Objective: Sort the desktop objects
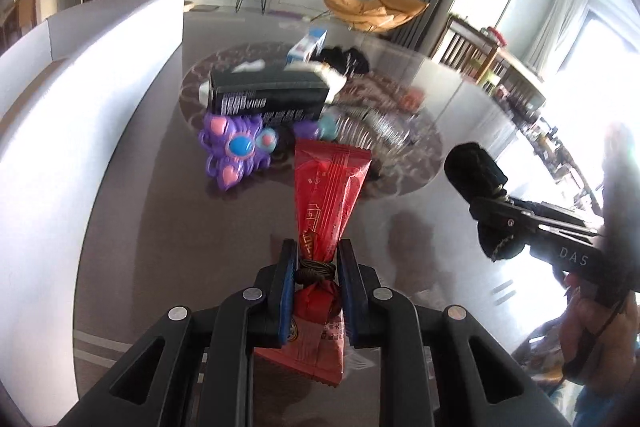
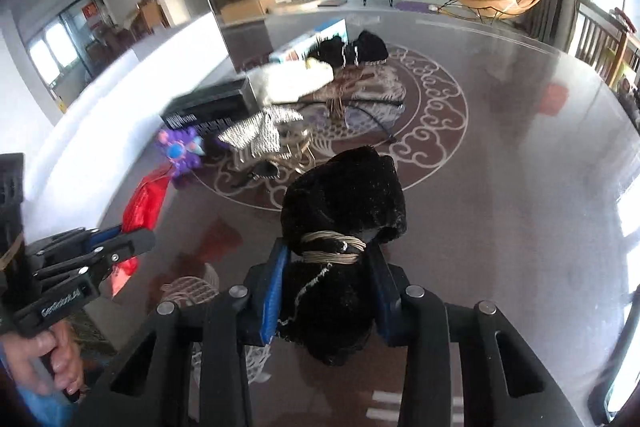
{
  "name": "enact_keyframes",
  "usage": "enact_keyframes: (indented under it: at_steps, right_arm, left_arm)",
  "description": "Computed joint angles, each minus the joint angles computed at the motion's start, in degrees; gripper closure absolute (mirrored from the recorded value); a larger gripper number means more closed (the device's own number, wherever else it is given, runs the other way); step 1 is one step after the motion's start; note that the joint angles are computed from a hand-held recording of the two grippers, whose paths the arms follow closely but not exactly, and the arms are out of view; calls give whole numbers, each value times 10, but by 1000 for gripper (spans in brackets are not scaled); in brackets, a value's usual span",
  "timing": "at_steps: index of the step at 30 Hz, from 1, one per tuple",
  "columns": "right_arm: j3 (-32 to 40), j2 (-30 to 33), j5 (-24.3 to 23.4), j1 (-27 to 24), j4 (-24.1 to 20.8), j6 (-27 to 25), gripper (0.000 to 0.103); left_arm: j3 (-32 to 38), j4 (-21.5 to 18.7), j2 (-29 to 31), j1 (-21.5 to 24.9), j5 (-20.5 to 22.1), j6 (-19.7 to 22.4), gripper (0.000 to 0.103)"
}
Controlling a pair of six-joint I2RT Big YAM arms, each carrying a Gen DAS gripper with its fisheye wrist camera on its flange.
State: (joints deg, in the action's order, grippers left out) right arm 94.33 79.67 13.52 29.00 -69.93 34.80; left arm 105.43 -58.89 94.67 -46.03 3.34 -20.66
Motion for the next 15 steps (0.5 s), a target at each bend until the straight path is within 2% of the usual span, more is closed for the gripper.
enact_keyframes:
  at_steps: [6, 11, 15]
  right_arm:
    - [44, -3, -20, 10, 1, 1, 65]
    - [158, 58, -34, 47, -9, -25, 65]
    - [281, 137, -66, 71, -15, -44, 65]
  left_arm:
    - [0, 21, -34, 14, 34, -21, 83]
    - [17, 30, -67, 53, 59, -31, 83]
    - [43, 4, -82, 106, 72, -24, 83]
